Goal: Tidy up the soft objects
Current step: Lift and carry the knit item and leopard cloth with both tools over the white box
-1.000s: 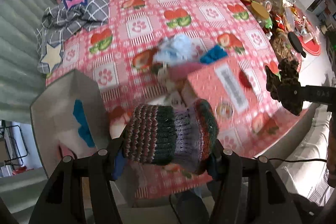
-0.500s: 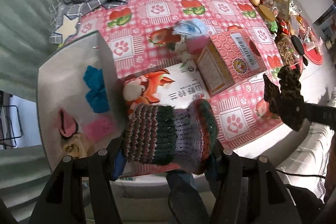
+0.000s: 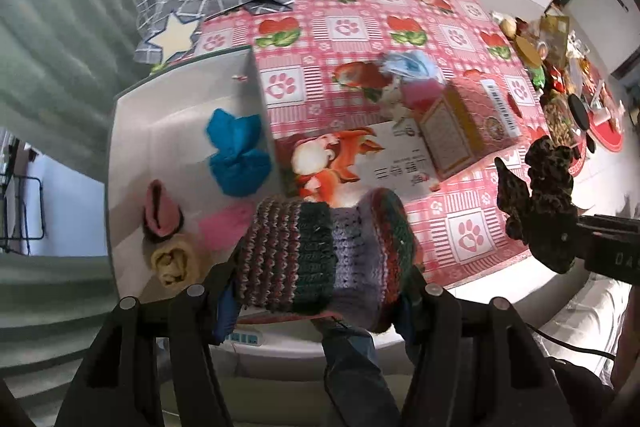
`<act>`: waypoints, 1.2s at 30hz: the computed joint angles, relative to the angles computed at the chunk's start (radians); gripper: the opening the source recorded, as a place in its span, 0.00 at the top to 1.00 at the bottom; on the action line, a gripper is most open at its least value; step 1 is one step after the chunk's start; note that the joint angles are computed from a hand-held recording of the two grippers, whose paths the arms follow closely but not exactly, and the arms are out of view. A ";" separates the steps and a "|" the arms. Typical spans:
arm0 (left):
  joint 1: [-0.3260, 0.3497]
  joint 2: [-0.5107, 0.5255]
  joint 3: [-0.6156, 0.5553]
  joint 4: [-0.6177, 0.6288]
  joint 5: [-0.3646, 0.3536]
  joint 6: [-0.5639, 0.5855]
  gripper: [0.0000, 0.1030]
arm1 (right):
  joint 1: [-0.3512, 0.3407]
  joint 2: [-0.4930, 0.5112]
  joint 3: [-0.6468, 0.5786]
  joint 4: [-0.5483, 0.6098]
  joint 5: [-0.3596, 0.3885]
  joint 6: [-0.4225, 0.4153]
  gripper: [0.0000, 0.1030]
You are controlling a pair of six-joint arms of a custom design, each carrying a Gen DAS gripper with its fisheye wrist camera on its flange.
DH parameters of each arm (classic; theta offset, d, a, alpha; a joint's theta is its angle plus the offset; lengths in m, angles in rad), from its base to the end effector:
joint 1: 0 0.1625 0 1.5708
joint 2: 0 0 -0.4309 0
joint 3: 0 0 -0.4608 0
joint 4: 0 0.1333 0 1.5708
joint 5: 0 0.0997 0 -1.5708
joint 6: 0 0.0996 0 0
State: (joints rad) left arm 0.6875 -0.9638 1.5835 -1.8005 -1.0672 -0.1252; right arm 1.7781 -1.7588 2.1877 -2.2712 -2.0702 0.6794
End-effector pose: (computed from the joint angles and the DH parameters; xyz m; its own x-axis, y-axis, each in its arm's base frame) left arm -0.4104 -0.5717 0.1302 -0.5000 0.7138 -0.4903 0.6575 0.6814 0.3215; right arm 0.1780 -0.4306 0.3367 -0.8135 0.5496 0.1904 0.4021 0.7680 -0.4985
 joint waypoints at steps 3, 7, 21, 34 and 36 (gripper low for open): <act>0.012 -0.020 0.007 0.001 0.011 -0.016 0.38 | 0.014 0.041 -0.021 -0.012 0.005 -0.013 0.79; 0.029 -0.046 0.012 -0.002 0.032 -0.047 0.38 | 0.031 0.102 -0.067 -0.008 0.007 -0.049 0.79; 0.075 -0.108 0.028 -0.019 0.071 -0.178 0.38 | 0.078 0.271 -0.222 0.059 0.004 -0.194 0.79; 0.095 -0.119 0.024 -0.019 0.094 -0.216 0.38 | 0.082 0.345 -0.291 0.083 0.020 -0.255 0.79; 0.097 -0.117 0.022 -0.018 0.096 -0.218 0.38 | 0.083 0.353 -0.299 0.086 0.021 -0.258 0.79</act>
